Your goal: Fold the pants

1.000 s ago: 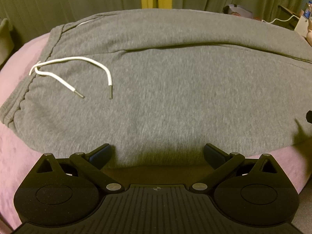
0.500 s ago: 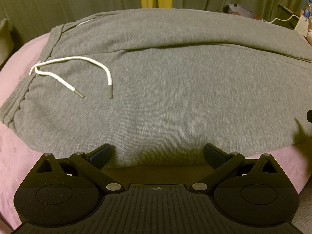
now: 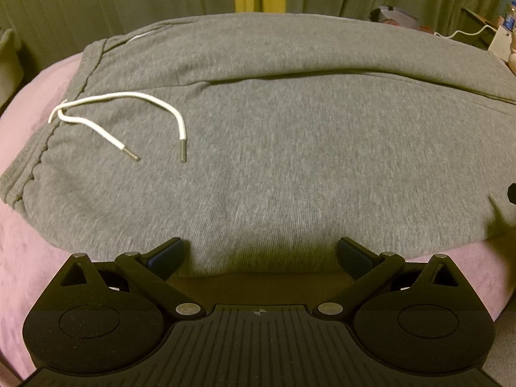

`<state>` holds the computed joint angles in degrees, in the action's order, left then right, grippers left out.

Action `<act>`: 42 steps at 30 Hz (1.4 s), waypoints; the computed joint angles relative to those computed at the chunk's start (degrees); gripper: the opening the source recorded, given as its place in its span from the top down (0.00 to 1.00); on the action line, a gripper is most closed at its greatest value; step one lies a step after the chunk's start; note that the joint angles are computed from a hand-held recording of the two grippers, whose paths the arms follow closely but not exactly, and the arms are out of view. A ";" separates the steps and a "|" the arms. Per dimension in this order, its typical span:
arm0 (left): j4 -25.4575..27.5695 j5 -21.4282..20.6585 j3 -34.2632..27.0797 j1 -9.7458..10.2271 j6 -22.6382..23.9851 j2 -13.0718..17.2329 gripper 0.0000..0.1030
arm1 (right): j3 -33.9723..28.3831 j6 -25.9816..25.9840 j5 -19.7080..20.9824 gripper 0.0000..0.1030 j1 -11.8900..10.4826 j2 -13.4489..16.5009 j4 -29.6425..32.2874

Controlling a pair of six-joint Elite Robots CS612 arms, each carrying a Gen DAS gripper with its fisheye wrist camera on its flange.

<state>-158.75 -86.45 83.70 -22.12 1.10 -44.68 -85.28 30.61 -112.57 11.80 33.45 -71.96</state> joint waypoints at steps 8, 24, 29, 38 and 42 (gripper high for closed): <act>0.90 0.07 -0.39 -0.01 -0.35 0.03 0.00 | -0.01 0.00 0.10 0.04 -0.04 0.04 -0.09; 2.87 0.29 -1.26 -0.10 -0.61 0.23 0.00 | -0.10 0.40 1.34 0.04 -0.31 0.10 -0.25; 3.20 0.28 -1.40 -0.09 -0.70 0.28 0.00 | -0.39 0.63 1.98 0.04 -0.54 0.26 -0.23; 3.47 -0.36 -1.60 0.09 -1.27 0.32 0.00 | -0.35 0.72 2.42 0.04 -0.60 0.27 -0.03; 3.53 -0.23 -1.64 0.06 -1.52 0.35 0.00 | -0.57 1.12 3.11 0.04 -0.82 0.39 -0.07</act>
<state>-155.22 -86.67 82.06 -22.06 -0.42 -44.33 -85.85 31.73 -109.47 10.98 33.84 -72.03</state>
